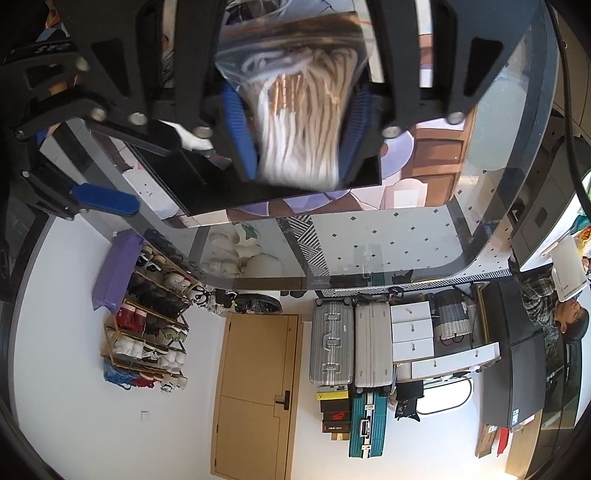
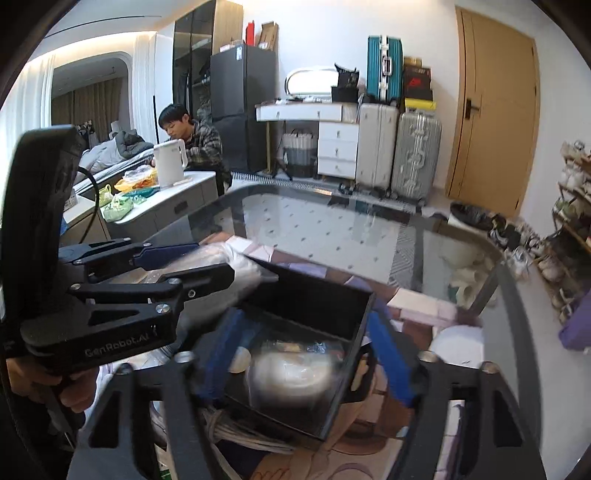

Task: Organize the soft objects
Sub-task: 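Carry both bagged ropes into the black box and open both grippers, then move the left gripper back to the white plush toy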

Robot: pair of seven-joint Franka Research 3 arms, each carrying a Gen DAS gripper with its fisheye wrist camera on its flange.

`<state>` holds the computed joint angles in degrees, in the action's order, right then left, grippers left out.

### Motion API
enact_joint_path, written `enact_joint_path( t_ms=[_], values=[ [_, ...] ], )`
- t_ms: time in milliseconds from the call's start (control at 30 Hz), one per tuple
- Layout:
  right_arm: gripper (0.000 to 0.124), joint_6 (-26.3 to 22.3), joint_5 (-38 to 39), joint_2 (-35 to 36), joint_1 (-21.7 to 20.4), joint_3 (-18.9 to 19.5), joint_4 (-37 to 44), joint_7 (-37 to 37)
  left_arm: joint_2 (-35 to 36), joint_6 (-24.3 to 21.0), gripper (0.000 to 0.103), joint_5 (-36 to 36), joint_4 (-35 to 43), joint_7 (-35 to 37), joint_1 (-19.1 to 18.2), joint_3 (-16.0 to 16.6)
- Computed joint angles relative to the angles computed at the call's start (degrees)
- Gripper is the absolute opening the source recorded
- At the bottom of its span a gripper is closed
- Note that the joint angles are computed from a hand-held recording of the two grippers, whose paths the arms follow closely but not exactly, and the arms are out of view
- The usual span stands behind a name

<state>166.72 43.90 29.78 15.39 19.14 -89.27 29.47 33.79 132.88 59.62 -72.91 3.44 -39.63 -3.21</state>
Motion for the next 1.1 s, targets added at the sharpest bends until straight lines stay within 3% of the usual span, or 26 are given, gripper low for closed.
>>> enact_joint_path(
  t_ms=[67, 133, 200, 333, 633, 1100],
  values=[
    [0.082, 0.6, 1.6, -1.4, -1.2, 1.1, -1.7, -1.5, -1.2, 0.6, 0.068, 1.7, -1.6, -1.6, -0.6, 0.5],
    [0.095, 0.4, 4.3, -3.0, -2.8, 2.3, -3.6, -3.6, -2.2, 0.2, 0.079, 2.3, -2.7, -2.1, -0.8, 0.1],
    [0.102, -1.3, 8.5, -4.8, -4.6, 3.4, -5.5, -5.7, -3.7, 0.2, 0.103, 3.9, -4.9, -4.8, -1.2, 0.1],
    [0.102, -2.2, 14.2, -8.3, -4.4, 1.6, -9.2, -7.1, -7.7, 2.0, 0.103, 5.9, -10.5, -8.5, 0.0, -1.8],
    [0.103, -3.1, 23.8, -16.1, -2.3, -3.3, -19.4, -13.3, -14.2, -4.4, 0.103, 9.6, -19.3, -16.8, 0.5, -6.1],
    [0.103, -3.6, 32.1, -23.1, 2.8, -9.1, -30.6, -19.1, -17.1, -9.3, 0.103, 11.7, -24.8, -19.2, 0.4, -10.8]
  ],
)
